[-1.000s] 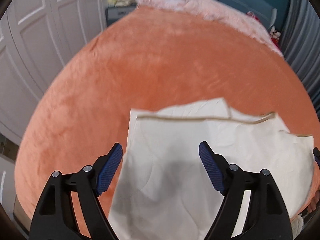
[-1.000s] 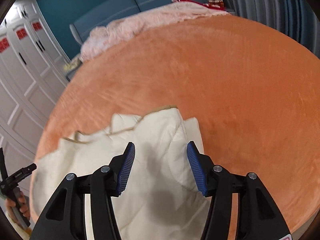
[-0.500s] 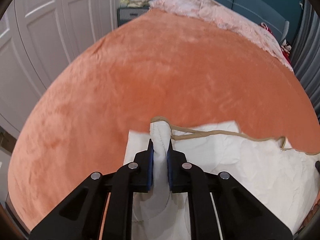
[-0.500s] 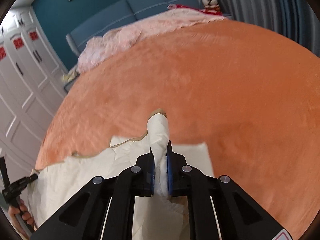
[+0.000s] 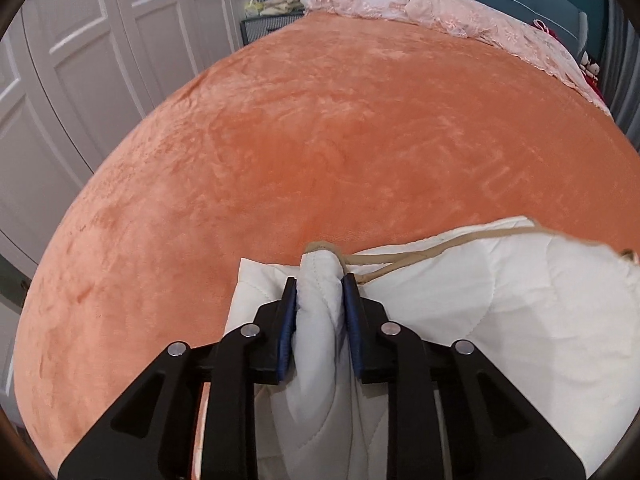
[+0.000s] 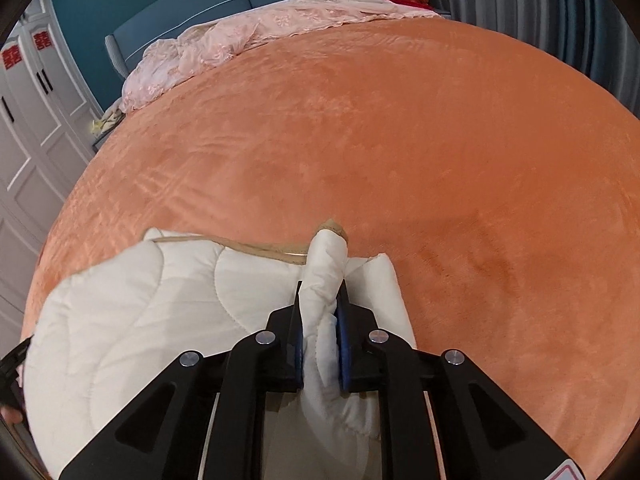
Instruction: Fold large clothes
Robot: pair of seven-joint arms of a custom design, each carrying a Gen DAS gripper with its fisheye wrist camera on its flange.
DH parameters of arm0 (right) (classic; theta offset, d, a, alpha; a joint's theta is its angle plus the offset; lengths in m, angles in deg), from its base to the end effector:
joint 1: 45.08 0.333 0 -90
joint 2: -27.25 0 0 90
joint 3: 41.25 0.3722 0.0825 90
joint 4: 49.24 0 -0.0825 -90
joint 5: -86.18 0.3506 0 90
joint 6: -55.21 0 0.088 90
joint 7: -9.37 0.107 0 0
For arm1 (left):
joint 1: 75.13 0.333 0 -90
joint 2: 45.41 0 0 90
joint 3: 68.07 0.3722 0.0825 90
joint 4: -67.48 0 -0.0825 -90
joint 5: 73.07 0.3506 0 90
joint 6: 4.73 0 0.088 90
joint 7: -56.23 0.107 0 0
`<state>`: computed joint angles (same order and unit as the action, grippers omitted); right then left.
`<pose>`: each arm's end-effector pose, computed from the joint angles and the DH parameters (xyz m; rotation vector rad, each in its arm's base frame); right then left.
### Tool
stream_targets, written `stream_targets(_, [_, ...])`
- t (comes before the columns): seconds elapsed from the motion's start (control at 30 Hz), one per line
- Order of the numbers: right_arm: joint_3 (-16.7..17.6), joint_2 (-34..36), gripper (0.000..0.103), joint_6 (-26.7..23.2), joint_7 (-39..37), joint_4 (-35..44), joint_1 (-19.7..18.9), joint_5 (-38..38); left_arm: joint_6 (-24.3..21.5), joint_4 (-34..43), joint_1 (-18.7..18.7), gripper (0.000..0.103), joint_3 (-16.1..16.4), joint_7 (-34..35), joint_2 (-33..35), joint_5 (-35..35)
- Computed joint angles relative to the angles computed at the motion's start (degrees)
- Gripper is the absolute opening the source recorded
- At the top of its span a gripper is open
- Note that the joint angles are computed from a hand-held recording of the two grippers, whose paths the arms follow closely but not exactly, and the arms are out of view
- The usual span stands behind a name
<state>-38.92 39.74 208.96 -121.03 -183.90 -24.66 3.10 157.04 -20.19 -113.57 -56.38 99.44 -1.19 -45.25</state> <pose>0.4463 0.2208 0.3179 -1.0650 2.3750 -0.6460 0.6478 -0.3994 0.3210 -1.6891 2.0043 -0.5955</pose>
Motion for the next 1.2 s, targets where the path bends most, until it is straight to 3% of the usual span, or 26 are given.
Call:
stream_targets(0.13, [0.62,1.42,0.016,-4.37,-3.07,1.39,1.67,2.6,1.44,-0.17,-3.9,0.025,4.96,-4.79,1.17,3.44])
stream_targets(0.4, [-0.17,2.4,0.017,-4.34,0.01,1.96,2.24,0.46,2.32,-0.26,-5.26,0.035,7.14,-9.31,1.72,5.4])
stream_targets(0.5, [-0.57,1.22,0.018,-1.35,4.19,0.8,1.08,-3.04,0.82,-0.76,-4.3,0.055,6.23,-10.4,0.62,4.89])
stream_targets(0.53, [-0.66,-0.17,0.02,-0.01,5.61,-0.25,0.34,-3.68,-1.17,-1.02,-4.17,0.07,6.18,-11.14,-0.3,4.53])
stream_targets(0.57, [-0.52,-1.57,0.024,0.03,6.2,-1.21,-0.07,-3.23,-0.26,-2.68,-3.86,0.071,6.32,-12.65,-1.83,5.11])
stream_targets(0.63, [0.62,-7.05,0.033,-4.36,9.06,-4.46,0.63,-2.31,3.56,-6.66,-3.32,0.071,6.68,-14.32,-5.21,7.18])
stream_targets(0.73, [3.99,-12.38,0.035,-14.52,2.61,-4.95,2.62,5.17,3.81,-9.15,-5.29,0.071,8.7,-15.41,-9.52,12.48])
stream_targets(0.77, [4.56,-12.72,0.035,-15.05,0.83,-4.0,2.83,5.17,3.97,-9.18,-4.52,0.071,7.18,-14.95,-10.69,13.29])
stream_targets(0.87, [4.9,-9.74,0.034,-9.95,-5.47,1.84,2.77,3.7,4.15,-6.87,0.98,0.071,-3.08,-6.8,-11.82,8.63])
stream_targets(0.93, [4.5,-4.92,0.026,-3.72,-9.75,7.13,2.62,3.19,2.97,-3.83,4.23,0.071,-11.0,1.85,-10.19,2.74])
stream_targets(1.0, [4.06,0.41,0.011,0.17,-17.03,12.18,3.07,6.83,0.1,-0.03,4.24,0.071,-14.29,6.99,-7.34,-0.41])
stream_targets(1.1, [3.94,7.08,0.007,2.16,-29.04,17.65,3.6,15.16,-4.31,4.73,1.5,0.065,-14.14,10.67,-3.11,-2.72])
stream_targets(1.2, [2.9,10.59,0.007,2.82,-32.78,19.39,4.72,19.02,-6.43,7.31,-1.62,0.062,-11.87,11.87,0.33,-3.72])
